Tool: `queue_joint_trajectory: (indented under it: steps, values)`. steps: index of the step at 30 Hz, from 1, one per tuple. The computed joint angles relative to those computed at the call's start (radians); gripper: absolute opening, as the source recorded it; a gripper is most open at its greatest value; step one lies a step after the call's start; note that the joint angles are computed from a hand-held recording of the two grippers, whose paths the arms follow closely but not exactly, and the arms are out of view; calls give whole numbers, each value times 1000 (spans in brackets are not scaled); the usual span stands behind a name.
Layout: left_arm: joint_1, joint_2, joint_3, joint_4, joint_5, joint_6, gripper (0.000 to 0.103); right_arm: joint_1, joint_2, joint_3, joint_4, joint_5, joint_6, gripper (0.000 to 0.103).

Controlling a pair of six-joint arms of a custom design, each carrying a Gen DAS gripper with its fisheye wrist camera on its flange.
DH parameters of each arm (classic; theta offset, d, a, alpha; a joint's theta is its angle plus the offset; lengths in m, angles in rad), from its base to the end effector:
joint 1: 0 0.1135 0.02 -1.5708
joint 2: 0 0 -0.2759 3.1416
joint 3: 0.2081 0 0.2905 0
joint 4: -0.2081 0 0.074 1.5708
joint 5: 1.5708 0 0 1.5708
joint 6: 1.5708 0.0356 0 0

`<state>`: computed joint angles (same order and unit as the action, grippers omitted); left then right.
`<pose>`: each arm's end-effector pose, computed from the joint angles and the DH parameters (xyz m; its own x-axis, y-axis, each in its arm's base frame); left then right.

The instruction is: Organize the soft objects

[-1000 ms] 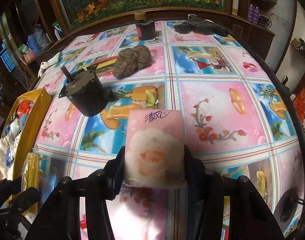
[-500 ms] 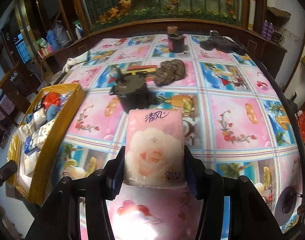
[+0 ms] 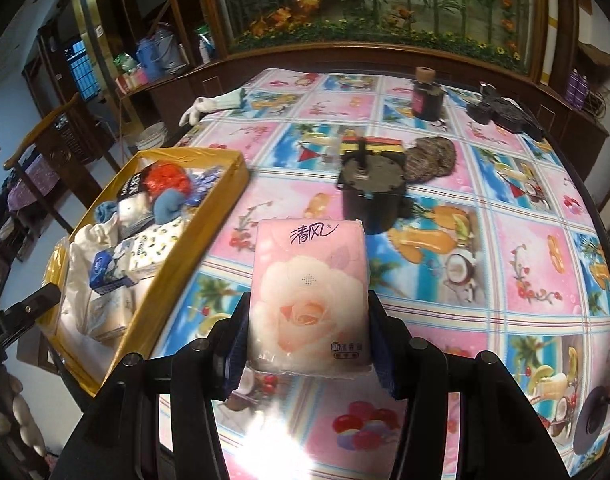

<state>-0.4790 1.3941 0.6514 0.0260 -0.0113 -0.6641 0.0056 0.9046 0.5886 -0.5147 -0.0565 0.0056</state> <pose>0.2701 -0.1398 0.1651 -0.7385 -0.3109 -0.5983 -0.0023 0.8885 -0.4589 0.2122 0.0032 0.2182 -0.7386 0.0015 -0.6741 -0.0395 0.9982 0.0455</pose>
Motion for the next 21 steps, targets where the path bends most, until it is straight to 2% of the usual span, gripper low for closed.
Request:
queue_joint_trajectory:
  steps: [9,15,21]
  values:
    - [72,29,-3,-4,17,39,41,164,110,41,59,15,63,52]
    - [63,79,20,-46,-29,84,41,310,200,72,110,39,103,52]
    - [44,95,32,-88,-78,135,41,423,376,135,175,87,137,52]
